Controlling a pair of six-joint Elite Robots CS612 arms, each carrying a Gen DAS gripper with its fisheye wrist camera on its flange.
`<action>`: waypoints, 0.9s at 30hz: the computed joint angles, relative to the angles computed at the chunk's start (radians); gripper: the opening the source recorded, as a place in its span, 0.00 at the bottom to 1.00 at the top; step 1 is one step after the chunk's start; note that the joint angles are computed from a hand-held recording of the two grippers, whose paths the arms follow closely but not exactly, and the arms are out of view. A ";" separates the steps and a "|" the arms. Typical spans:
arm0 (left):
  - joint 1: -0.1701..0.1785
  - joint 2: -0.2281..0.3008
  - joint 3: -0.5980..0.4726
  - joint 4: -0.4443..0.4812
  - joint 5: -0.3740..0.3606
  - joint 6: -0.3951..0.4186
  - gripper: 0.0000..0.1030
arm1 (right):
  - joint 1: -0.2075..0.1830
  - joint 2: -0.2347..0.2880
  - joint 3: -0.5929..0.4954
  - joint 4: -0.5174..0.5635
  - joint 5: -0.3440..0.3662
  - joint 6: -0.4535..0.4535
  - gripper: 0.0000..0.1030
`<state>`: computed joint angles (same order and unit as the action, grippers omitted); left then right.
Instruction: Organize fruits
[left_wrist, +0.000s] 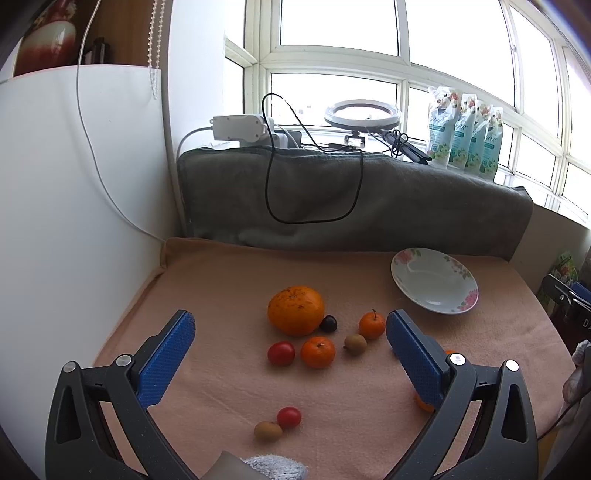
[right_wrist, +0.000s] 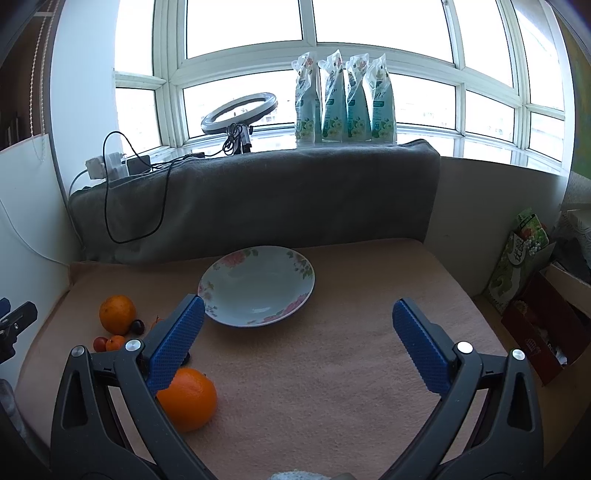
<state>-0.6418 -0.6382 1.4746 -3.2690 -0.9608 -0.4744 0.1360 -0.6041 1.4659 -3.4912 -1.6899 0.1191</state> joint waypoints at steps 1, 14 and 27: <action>0.001 0.000 -0.001 0.002 -0.002 -0.001 0.99 | 0.000 0.001 -0.001 0.003 0.001 0.000 1.00; 0.005 0.004 -0.008 0.014 -0.021 -0.005 0.99 | -0.002 0.005 -0.005 0.026 0.019 -0.005 1.00; 0.013 0.010 -0.011 0.028 -0.090 -0.027 0.99 | -0.012 0.007 0.001 0.045 0.104 -0.015 1.00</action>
